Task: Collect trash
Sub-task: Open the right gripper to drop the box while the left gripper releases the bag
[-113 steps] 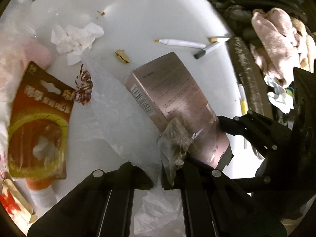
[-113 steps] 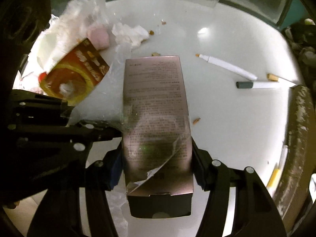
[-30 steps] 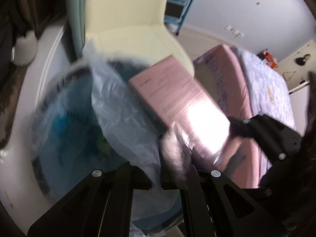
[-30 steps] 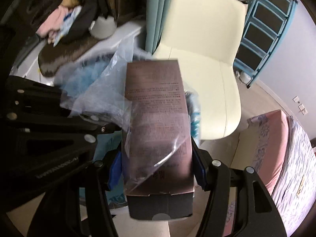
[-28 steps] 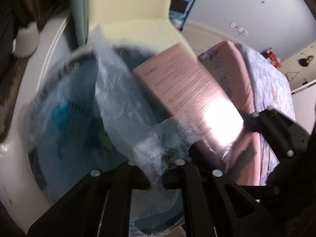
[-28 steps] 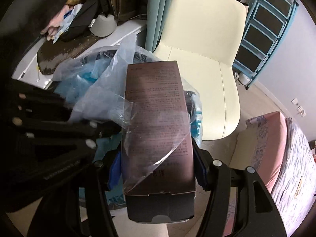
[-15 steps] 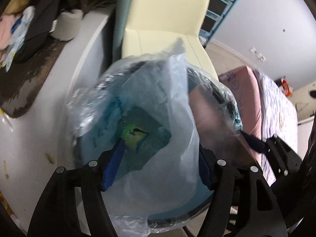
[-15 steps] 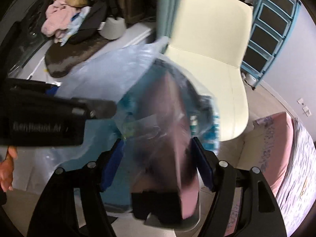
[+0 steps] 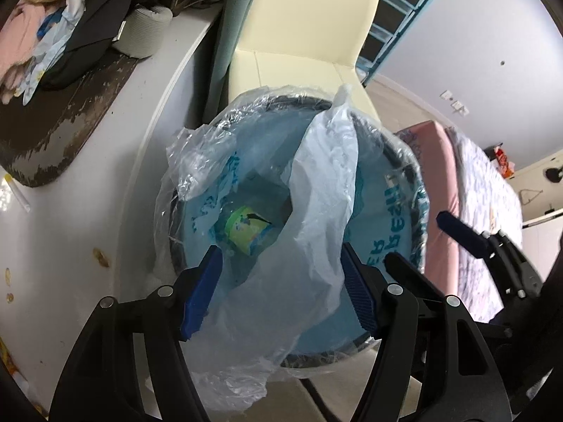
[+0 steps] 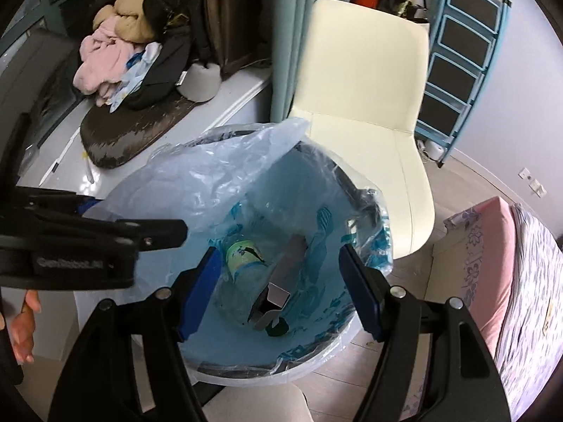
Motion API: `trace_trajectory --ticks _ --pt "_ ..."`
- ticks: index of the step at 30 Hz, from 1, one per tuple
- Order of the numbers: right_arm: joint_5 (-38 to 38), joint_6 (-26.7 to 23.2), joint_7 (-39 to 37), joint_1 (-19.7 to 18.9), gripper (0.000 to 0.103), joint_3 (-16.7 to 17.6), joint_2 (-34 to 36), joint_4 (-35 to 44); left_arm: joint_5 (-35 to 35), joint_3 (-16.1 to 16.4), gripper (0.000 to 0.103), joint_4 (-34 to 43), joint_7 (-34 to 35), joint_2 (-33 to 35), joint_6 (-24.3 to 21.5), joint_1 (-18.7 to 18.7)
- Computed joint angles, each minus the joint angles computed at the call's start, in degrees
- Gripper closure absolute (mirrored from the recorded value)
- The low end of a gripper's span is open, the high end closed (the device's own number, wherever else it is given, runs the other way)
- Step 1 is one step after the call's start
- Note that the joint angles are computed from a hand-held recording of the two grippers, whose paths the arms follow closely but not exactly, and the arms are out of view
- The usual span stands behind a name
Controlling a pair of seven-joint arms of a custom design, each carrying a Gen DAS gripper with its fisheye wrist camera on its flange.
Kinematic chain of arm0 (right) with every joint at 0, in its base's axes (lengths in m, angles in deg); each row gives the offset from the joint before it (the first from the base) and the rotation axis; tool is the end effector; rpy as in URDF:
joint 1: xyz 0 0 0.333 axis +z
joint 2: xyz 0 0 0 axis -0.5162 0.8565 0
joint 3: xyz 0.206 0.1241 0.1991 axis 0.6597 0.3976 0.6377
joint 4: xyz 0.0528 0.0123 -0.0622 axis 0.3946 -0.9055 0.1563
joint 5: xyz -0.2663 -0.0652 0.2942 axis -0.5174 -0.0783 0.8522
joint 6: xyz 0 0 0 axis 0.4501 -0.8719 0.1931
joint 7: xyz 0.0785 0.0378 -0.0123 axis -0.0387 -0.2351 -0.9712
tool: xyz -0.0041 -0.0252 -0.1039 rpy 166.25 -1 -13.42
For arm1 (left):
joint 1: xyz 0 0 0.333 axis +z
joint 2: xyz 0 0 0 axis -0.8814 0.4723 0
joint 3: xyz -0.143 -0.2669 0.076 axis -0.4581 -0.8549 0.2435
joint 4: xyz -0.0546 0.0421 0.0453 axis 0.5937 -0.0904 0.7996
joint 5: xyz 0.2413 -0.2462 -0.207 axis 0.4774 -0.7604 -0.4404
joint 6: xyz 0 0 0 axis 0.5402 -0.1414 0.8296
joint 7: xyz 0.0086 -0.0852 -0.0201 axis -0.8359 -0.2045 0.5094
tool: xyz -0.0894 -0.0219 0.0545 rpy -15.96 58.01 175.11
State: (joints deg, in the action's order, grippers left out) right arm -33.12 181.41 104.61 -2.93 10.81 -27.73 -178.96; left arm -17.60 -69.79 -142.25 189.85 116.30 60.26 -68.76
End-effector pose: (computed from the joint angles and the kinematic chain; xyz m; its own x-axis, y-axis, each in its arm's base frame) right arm 0.6170 0.3230 0.3875 -0.1268 -0.9919 0.0060 -0.8555 0.1063 -0.5068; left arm 0.7297 -0.2390 0.3748 -0.4621 -0.8325 0.3056 -0.8817 0.3943 -0.2592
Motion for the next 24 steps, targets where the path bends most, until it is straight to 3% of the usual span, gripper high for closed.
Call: trace_trajectory --ticks 8,15,16,17,19,21,22,23,24 --pt "-1.46 -0.09 2.74 0.55 0.036 -0.5 -0.64 -0.45 -2.08 -0.95 0.038 1.37 0.3 0.55 1.16 0.63" --pt "-0.65 4.63 2.01 -0.49 0.037 0.39 -1.26 -2.2 -5.61 -1.79 0.038 0.49 1.1 -0.42 4.61 1.86" --pt "-0.24 5.01 0.79 -0.56 0.044 0.72 -1.01 -1.99 -5.23 -1.41 0.038 0.64 0.54 -0.22 4.25 1.68" --pt "-0.06 5.77 -0.49 -0.55 0.06 0.97 -0.83 -1.86 -4.7 -1.06 0.038 0.81 0.07 -0.01 3.9 1.44" --pt "2.73 6.85 -4.99 -1.51 0.074 2.32 0.05 -0.93 -3.69 -0.44 0.038 1.11 -1.06 0.61 3.27 1.05" --pt "5.67 7.76 -9.29 -1.99 0.079 3.29 1.2 0.35 -3.43 -0.37 0.038 1.19 -1.81 1.16 2.38 1.21" --pt "6.83 7.8 -11.01 -1.98 0.079 3.49 1.7 0.95 -3.88 -0.84 0.041 1.35 -1.32 1.61 1.6 1.67" --pt "7.6 7.73 -11.94 -1.69 0.079 3.34 2.11 1.47 -4.25 -1.19 0.059 1.34 -0.65 1.85 1.73 1.96" --pt "8.26 7.64 -12.73 -1.48 0.079 3.1 2.47 1.9 -4.55 -1.52 0.069 1.07 0.24 1.95 1.97 2.21"
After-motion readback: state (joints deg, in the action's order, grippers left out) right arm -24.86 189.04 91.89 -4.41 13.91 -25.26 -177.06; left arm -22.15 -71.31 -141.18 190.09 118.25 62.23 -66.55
